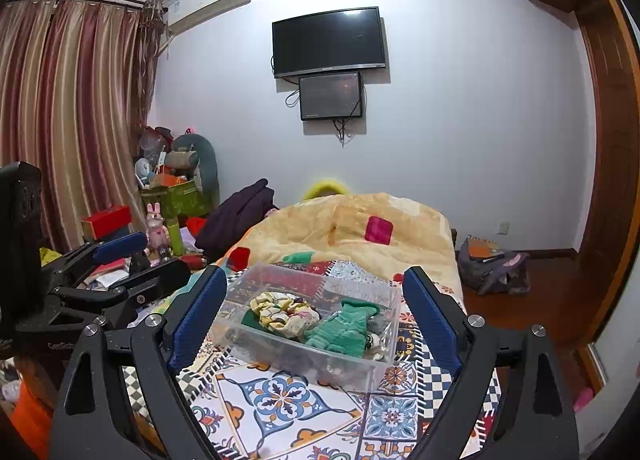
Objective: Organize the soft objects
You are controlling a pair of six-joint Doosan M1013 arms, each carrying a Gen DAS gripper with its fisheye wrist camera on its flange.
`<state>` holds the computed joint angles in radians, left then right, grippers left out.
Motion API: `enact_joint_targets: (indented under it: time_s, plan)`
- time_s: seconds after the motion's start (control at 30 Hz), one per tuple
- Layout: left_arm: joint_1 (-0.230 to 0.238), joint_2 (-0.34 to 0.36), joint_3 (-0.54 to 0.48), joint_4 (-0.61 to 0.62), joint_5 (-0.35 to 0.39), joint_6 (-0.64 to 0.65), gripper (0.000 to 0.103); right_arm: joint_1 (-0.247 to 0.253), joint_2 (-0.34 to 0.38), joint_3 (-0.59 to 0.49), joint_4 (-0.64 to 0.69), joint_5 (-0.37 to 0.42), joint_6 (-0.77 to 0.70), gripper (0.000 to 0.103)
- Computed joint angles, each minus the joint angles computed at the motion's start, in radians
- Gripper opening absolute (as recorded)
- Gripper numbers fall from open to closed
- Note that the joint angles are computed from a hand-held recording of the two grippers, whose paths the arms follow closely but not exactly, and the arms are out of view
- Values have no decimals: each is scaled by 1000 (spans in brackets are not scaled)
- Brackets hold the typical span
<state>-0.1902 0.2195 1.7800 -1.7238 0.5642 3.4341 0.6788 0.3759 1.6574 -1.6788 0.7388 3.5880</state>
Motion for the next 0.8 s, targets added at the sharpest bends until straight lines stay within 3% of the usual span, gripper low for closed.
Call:
enact_joint_targets:
  time_s: [0.8]
  plan:
    - [-1,-10,11,-36,4,42,101,5,-8,12,-13,0,24,89]
